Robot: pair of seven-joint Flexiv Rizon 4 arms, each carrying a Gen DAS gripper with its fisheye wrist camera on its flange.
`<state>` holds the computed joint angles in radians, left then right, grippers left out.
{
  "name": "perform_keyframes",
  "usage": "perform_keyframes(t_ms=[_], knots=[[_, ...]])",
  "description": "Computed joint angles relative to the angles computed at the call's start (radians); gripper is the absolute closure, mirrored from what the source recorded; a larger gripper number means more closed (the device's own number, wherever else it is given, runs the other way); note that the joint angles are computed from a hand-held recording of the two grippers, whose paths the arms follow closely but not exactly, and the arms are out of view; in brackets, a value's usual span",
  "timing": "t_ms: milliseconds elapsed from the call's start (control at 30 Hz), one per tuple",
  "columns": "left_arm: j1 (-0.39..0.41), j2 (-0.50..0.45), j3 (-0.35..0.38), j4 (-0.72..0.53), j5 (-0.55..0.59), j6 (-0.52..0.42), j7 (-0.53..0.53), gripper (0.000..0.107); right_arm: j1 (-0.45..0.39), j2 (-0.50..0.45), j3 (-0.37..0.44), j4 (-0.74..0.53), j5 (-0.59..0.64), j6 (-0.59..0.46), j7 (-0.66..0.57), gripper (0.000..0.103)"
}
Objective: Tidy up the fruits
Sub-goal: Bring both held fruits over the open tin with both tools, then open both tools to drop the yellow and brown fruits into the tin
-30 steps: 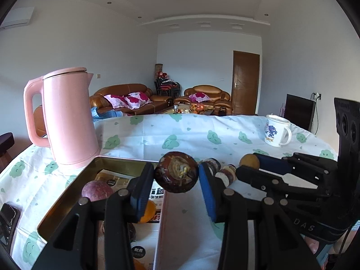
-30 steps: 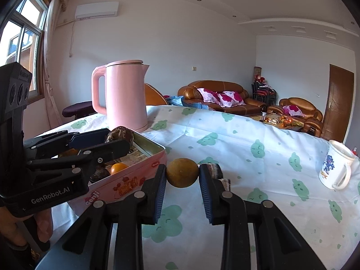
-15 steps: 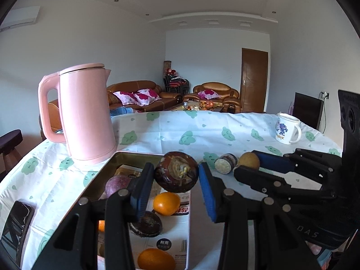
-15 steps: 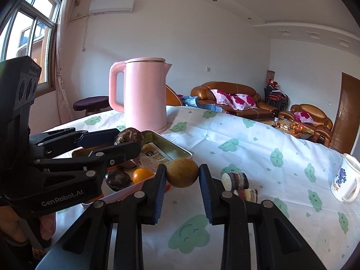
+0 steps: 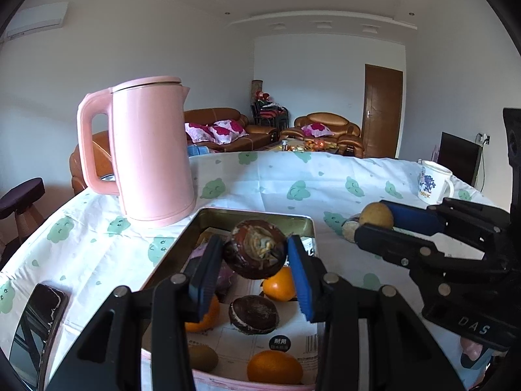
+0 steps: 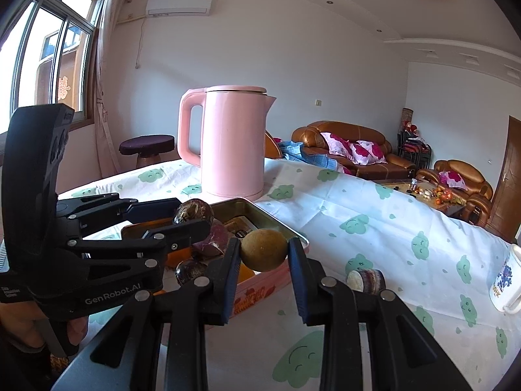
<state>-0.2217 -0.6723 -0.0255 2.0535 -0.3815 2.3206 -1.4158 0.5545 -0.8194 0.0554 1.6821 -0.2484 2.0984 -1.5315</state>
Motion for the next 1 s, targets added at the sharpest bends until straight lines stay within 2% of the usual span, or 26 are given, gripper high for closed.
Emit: perform_keyframes(t_ms=[467, 1000], knots=[[0.028, 0.021, 0.017, 0.037, -0.014, -0.019, -0.02, 0.064, -0.023, -0.02, 0.043, -0.037, -0.072, -0.05, 0.021, 0.072], [0.037, 0.037, 0.03, 0.042, -0.009, -0.108, -0.012, 0.064, -0.081, -0.063, 0.129, -0.09, -0.216, -0.2, 0.08, 0.072]])
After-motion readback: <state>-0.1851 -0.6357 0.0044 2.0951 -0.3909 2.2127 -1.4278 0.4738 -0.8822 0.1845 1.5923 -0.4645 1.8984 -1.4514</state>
